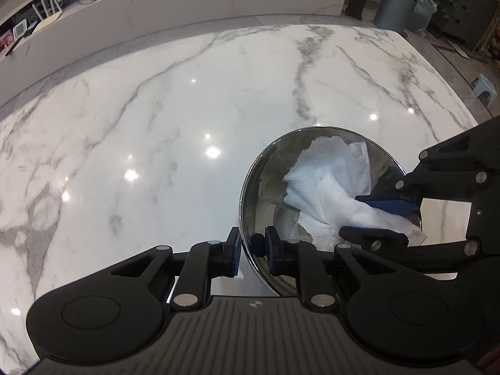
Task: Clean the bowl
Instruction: 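Wipe the cloth deeper along the bowl bottom with the right gripper while the left gripper holds the rim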
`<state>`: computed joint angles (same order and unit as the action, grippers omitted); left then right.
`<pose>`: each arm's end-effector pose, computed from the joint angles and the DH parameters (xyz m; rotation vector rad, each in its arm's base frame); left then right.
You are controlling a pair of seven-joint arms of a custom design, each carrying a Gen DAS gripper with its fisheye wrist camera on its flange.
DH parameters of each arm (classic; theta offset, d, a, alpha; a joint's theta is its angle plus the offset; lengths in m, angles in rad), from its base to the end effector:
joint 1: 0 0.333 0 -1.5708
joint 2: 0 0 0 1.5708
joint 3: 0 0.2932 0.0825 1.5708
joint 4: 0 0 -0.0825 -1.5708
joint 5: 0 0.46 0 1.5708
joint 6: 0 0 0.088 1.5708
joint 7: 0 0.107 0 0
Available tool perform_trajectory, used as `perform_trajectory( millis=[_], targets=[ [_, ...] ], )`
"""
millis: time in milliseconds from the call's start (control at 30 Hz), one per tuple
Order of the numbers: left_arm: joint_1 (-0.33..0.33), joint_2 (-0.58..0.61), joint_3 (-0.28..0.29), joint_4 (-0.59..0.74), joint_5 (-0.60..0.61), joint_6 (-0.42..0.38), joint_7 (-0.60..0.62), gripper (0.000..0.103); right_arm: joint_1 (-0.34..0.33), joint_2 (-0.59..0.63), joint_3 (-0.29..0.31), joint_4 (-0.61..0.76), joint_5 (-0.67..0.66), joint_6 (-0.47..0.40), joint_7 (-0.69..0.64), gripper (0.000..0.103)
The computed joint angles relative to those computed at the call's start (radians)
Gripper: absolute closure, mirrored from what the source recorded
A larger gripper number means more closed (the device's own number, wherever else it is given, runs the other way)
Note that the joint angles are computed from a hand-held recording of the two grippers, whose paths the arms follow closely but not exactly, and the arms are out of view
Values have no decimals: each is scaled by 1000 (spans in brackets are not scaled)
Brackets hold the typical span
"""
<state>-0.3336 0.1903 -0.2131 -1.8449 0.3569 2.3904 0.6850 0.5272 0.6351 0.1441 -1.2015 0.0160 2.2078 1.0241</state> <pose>0.6062 -0.3588 0.4066 -2.1279 1.8630 -0.4890 0.6649 0.4906 0.4149 -2.7294 0.5589 -0.2530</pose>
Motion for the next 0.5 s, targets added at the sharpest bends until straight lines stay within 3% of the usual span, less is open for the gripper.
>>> perform_trajectory(
  millis=[267, 500],
  targets=[
    [26, 0, -19, -8, -150, 13, 101, 79, -5, 3, 3, 7, 15, -11, -1, 85],
    [14, -1, -13, -2, -137, -4, 125, 81, -11, 1, 6, 8, 27, -20, -2, 84]
  ],
)
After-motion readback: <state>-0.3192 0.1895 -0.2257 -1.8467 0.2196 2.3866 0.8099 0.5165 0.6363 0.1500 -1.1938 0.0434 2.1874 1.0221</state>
